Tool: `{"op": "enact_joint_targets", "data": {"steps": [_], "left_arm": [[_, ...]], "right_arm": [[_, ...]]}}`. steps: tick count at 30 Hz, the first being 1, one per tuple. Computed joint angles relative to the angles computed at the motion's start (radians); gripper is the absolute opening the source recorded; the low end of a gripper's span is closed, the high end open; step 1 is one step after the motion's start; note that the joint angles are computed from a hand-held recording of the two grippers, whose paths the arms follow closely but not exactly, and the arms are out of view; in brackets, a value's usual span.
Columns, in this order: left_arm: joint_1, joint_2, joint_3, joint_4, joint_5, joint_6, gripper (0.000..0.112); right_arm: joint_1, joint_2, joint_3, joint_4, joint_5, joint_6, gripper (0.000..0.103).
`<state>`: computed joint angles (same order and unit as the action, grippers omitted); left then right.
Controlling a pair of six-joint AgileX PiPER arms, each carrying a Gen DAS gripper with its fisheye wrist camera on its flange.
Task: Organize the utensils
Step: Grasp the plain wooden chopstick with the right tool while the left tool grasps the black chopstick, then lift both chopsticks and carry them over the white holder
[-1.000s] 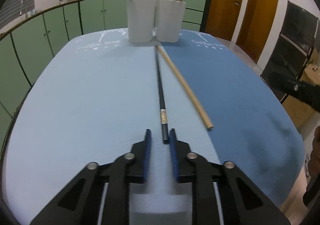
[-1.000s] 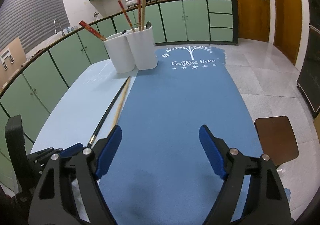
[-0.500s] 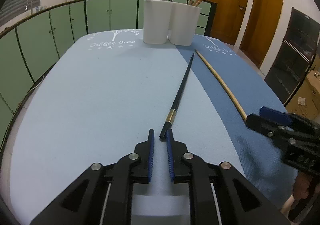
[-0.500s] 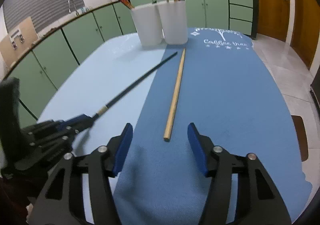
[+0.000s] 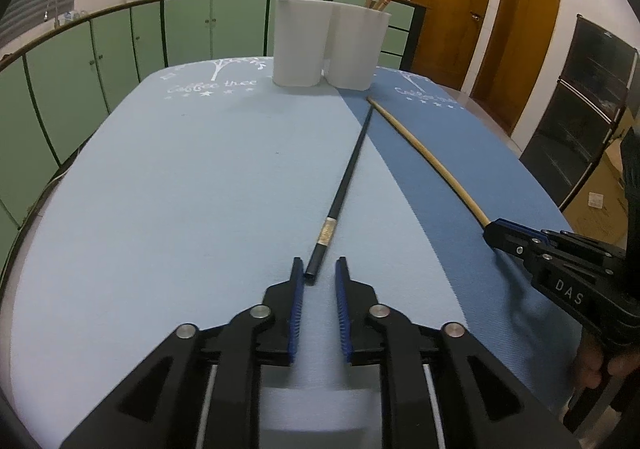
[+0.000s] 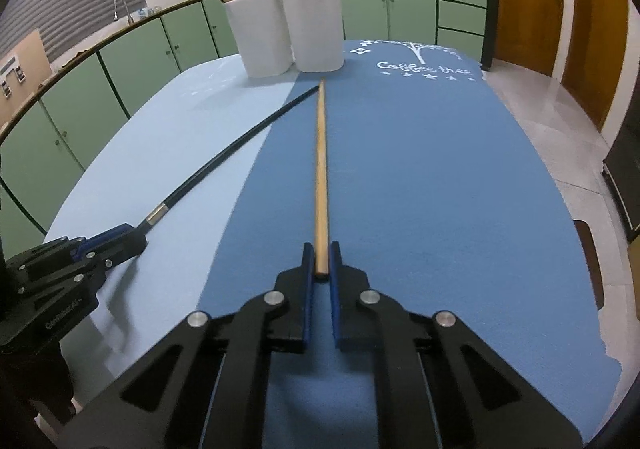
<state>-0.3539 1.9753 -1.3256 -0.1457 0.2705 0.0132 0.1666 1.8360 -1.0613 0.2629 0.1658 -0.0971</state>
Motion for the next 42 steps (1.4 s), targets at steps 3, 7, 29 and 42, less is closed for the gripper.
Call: {"op": "enact_joint_targets", "data": {"steps": [3, 7, 29, 42], "left_arm": [[-0.013, 0.006, -0.006, 0.059, -0.003, -0.056, 0.021], [-0.024, 0.017, -0.021, 0.087, 0.001, -0.081, 0.016], [-0.050, -0.147, -0.009, 0.309, -0.017, -0.247, 0.006], [-0.034, -0.210, -0.127, 0.257, 0.010, -0.178, 0.006]], "right_arm": [[-0.009, -0.006, 0.017, 0.059, -0.016, -0.052, 0.007], [-0.005, -0.006, 0.023, 0.028, -0.027, -0.023, 0.007], [-0.098, -0.161, -0.023, 0.209, 0.091, -0.273, 0.006], [-0.136, -0.257, -0.152, 0.291, 0.205, -0.374, 0.006]]}}
